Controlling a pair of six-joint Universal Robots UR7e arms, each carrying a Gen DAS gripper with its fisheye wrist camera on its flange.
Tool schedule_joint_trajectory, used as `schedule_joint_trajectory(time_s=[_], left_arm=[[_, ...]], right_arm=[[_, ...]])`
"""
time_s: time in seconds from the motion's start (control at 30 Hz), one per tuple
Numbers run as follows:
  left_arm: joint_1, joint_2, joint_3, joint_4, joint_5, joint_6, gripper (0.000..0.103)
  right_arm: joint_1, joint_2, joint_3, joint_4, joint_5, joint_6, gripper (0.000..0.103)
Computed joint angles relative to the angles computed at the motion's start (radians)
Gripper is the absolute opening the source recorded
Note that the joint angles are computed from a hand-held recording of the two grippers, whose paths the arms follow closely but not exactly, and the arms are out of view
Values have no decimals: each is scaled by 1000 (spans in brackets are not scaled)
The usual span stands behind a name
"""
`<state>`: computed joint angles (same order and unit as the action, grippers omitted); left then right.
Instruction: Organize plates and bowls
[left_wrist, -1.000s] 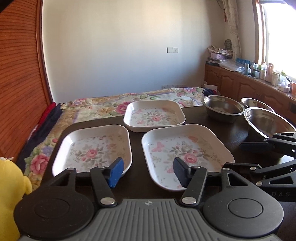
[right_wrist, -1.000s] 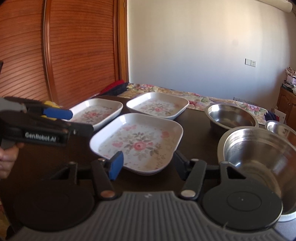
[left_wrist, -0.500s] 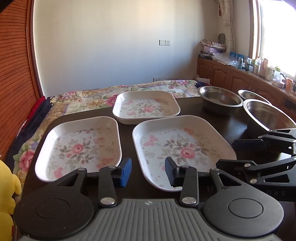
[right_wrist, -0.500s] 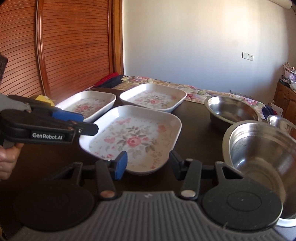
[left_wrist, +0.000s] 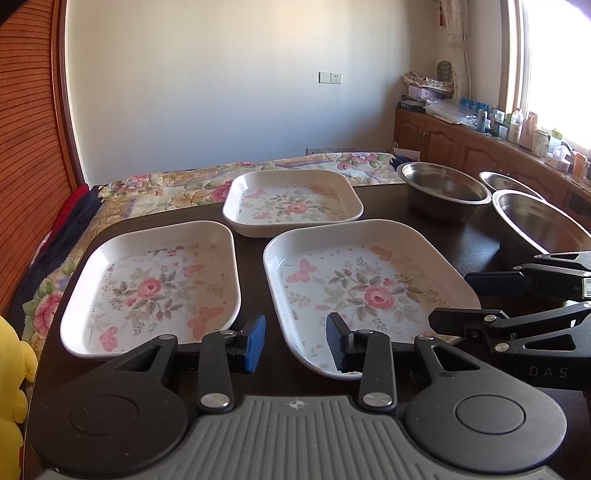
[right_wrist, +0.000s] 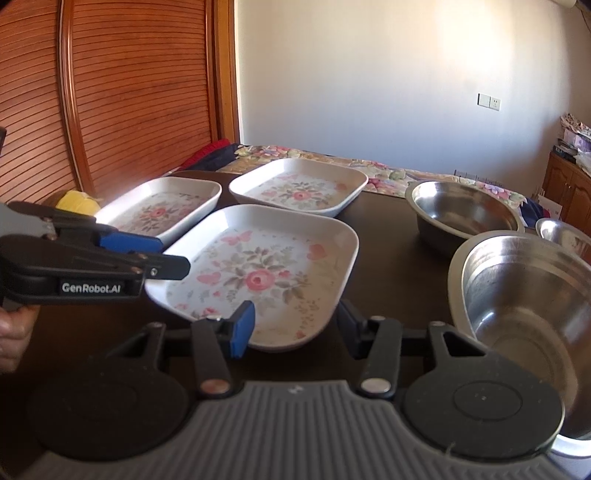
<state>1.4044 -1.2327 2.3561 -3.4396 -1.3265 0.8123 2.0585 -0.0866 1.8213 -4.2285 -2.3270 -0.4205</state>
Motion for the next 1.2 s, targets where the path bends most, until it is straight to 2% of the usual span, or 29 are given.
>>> schedule_joint_trajectory(time_s=[0.13, 0.37, 0.53, 0.63, 0.87, 1.2], left_arm=[[3, 5, -7, 21, 0, -5, 33], [19, -6, -17, 61, -22, -41, 29], [23, -40, 8, 68, -32, -45, 29], [19, -66, 36, 56, -34, -43, 29], [7, -148, 116, 35, -45, -43, 29], [27, -245, 209, 22, -48, -24, 29]], right_arm=[[-7, -2, 0, 11, 4, 14, 51], [-13, -7, 4, 32, 13, 40, 50], [-16, -7, 21, 2, 22, 58, 31], [-15, -10, 44, -22, 45, 78, 31], [16, 3, 69, -99, 51, 64, 31], [52, 30, 115, -146, 56, 120, 31]])
